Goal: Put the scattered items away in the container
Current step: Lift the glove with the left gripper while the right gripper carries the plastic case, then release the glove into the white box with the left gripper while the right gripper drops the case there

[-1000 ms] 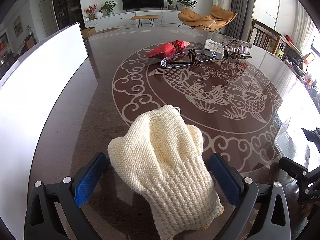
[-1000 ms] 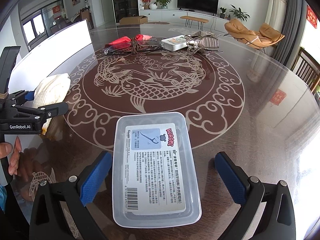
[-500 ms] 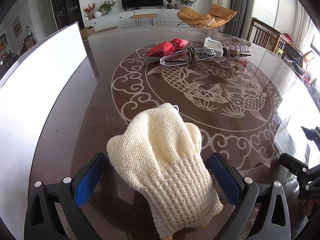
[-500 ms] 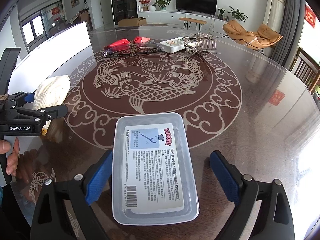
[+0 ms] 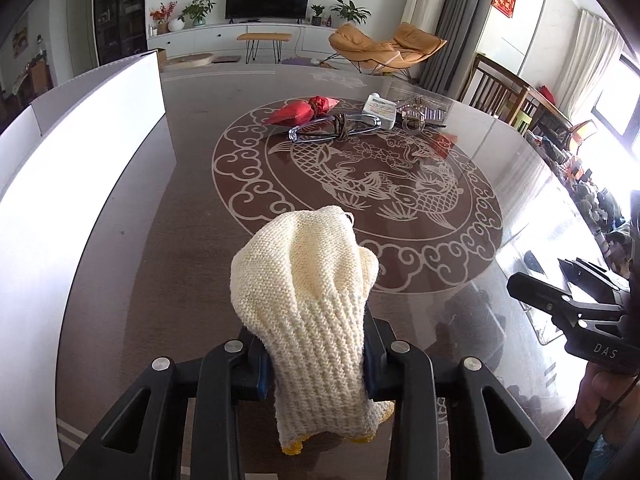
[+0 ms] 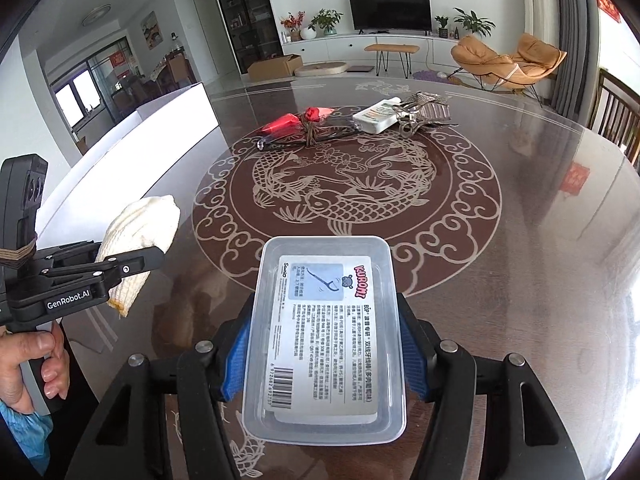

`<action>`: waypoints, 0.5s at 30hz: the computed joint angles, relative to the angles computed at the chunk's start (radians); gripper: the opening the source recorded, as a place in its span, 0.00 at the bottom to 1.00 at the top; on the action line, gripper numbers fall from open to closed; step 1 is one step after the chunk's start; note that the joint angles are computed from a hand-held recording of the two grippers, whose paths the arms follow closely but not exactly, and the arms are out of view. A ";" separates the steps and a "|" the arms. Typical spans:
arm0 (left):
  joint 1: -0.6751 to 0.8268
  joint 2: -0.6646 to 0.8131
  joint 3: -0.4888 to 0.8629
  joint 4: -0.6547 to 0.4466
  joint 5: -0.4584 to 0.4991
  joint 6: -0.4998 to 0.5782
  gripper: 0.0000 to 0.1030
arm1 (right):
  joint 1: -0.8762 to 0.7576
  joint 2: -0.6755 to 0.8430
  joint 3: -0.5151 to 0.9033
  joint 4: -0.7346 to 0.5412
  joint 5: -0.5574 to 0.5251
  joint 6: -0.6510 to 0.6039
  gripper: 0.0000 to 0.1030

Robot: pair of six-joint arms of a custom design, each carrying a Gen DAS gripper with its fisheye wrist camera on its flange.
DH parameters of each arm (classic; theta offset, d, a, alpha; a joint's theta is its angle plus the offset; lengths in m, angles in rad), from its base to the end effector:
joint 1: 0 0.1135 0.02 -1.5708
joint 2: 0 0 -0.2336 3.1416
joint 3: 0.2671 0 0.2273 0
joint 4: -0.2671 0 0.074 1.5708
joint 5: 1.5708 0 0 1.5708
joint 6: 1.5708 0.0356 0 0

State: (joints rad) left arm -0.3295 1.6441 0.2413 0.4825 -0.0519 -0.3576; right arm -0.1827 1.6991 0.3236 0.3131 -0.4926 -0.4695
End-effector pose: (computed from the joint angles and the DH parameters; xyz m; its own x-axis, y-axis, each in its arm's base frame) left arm 0.1891 -0.0627 0.0532 -0.8080 -0.0931 -0.5817 0.0113 0.9848 -0.1733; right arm 0.2023 -0.0203 0.0497 -0.7361 -0.2694 -0.6210 -0.4477 0.8818 0.1482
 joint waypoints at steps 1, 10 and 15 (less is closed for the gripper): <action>0.039 -0.099 -0.030 -0.053 0.026 0.018 0.32 | 0.050 -0.026 -0.003 -0.009 0.012 0.030 0.61; 0.911 -0.570 0.191 -0.738 0.412 0.584 0.32 | 0.695 -0.180 0.287 -0.175 0.152 0.406 0.61; 1.211 -0.223 0.440 -0.708 0.454 0.717 0.32 | 0.973 0.101 0.753 -0.259 0.247 0.486 0.61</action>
